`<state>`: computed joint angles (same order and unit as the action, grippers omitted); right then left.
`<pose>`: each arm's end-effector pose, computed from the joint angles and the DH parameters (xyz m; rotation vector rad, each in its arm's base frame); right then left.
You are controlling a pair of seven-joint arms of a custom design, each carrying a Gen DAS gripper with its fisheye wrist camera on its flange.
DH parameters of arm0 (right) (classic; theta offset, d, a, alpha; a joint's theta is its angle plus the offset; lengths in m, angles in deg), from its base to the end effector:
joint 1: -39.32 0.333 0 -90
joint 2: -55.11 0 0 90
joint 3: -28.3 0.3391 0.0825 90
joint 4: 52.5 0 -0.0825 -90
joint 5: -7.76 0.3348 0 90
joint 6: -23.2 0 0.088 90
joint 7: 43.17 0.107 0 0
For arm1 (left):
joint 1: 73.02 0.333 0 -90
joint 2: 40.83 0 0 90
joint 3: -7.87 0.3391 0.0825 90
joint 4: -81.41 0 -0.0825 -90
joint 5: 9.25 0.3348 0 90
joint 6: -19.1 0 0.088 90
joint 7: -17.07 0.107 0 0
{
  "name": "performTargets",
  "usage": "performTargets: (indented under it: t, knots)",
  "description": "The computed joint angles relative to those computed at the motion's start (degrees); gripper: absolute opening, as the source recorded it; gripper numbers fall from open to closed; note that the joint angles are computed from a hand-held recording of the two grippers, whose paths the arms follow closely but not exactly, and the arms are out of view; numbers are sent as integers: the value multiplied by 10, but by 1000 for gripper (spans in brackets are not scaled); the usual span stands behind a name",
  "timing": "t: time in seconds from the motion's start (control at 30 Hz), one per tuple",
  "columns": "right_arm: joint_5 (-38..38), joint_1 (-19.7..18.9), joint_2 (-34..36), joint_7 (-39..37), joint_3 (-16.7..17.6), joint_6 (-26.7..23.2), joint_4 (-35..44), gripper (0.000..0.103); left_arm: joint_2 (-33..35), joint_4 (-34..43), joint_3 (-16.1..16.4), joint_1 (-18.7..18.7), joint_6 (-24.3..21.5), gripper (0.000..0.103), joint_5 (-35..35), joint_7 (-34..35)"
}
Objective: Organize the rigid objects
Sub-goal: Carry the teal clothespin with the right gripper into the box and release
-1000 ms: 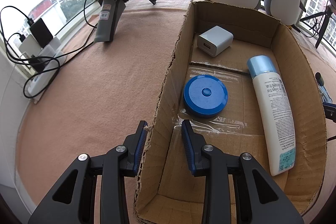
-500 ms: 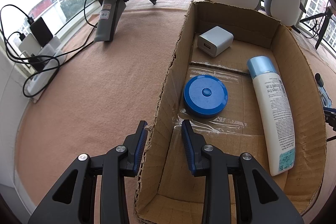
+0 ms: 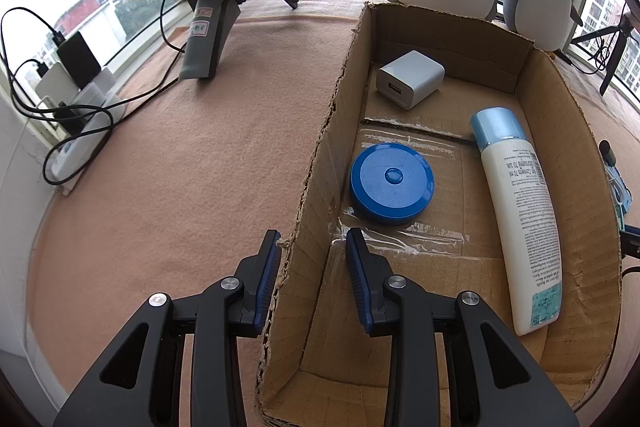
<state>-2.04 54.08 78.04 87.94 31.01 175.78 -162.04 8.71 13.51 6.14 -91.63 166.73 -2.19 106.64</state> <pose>0.6003 0.1908 0.3778 -1.6919 2.2510 -0.2546 0.7304 -0.2635 0.3611 -1.4894 2.2887 -0.5489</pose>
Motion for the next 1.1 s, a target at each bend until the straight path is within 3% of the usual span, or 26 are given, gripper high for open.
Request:
performTargets:
  t: [0.17,0.43,1.1]
  knots:
    - [-30,14,-16,34,-16,19,-3,17,0,0,-1,1,0,31,-1,0]
    - [-54,19,-11,34,-13,38,43,17,0,1,-2,2,-2,31,-2,0]
    - [41,36,152,-117,43,-21,302,17,2,5,-5,3,-4,31,-6,0]
